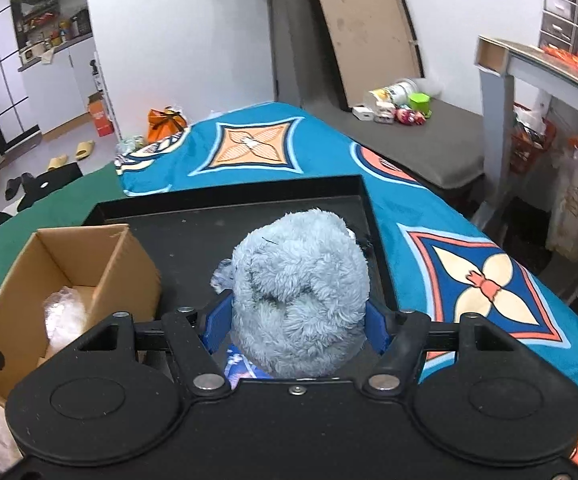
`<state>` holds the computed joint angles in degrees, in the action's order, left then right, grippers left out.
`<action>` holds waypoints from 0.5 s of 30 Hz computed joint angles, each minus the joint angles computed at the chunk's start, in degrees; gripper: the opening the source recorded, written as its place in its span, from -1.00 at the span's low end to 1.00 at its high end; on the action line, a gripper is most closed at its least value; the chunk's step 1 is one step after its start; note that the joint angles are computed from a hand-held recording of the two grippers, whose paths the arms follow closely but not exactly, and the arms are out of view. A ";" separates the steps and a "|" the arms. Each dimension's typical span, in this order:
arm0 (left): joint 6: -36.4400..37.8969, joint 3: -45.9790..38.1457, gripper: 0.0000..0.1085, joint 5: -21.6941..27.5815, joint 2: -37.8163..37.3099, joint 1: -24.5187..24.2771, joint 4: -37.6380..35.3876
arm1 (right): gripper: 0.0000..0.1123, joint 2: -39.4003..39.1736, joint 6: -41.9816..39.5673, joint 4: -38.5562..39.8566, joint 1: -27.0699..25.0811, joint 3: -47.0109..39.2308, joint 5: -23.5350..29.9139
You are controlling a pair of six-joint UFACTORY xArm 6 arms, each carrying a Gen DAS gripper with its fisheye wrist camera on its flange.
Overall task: Organize soft objects
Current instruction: 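Carry the grey plush ball with the right gripper into the box and release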
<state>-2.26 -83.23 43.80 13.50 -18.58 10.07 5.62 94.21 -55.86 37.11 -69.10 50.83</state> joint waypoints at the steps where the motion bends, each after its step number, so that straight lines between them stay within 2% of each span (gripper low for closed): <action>1: 0.35 0.16 0.29 -0.30 -0.05 0.17 -0.56 | 0.15 0.30 -0.39 0.03 0.07 -0.49 -0.16; 15: 6.36 3.65 0.29 -4.24 -1.32 2.31 -7.73 | 0.15 6.24 -6.19 -0.86 2.24 -9.76 -2.56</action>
<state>4.09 -79.58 39.56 12.18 -16.27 2.34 11.86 88.02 -56.72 39.35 -78.86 48.28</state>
